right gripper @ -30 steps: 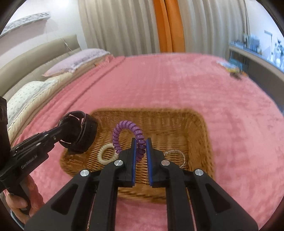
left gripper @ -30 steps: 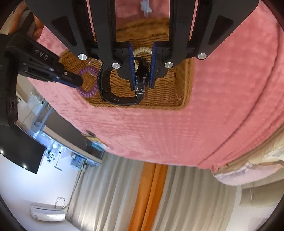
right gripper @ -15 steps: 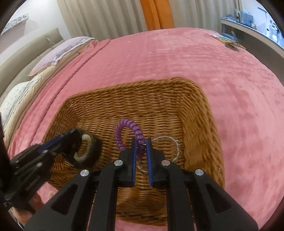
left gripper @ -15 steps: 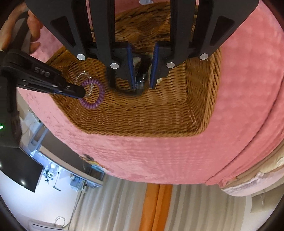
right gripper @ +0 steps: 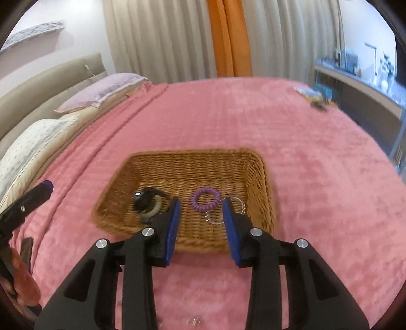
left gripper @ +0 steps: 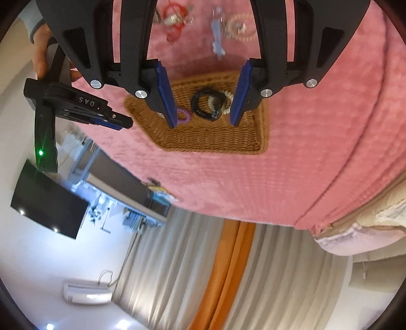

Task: Organize jewelry
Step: 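Grasp the silver hair clip with the right tool while the left tool grasps the clear crystal bracelet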

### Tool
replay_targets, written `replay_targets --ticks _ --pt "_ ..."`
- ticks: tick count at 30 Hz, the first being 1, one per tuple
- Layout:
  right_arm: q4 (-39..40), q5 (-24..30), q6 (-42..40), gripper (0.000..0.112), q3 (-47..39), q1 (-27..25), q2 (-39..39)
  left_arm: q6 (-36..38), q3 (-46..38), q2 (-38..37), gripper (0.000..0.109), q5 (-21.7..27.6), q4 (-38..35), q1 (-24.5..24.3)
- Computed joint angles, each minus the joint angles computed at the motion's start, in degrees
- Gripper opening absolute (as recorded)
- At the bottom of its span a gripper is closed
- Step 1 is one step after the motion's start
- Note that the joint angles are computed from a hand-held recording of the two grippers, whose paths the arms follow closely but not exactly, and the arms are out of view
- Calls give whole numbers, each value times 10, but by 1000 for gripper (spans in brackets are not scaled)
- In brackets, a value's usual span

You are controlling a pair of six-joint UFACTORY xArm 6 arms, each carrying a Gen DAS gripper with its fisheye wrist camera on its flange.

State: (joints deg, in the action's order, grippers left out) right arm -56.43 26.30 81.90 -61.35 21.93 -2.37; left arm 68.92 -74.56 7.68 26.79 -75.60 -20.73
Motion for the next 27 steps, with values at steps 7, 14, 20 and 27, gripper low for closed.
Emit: replay_targets --ticks 7,14,20,27 --pt "-54 76 57 31 59 79 -67 42 119 -94 43 6 -49 28" --pt "-47 54 105 31 111 117 -61 26 171 -97 43 19 -43 60" --pt "-27 18 136 31 107 130 -4 -8 158 -48 43 12 -1 62" --pt "-17 3 149 31 91 132 38 -94 104 23 43 5 94 49"
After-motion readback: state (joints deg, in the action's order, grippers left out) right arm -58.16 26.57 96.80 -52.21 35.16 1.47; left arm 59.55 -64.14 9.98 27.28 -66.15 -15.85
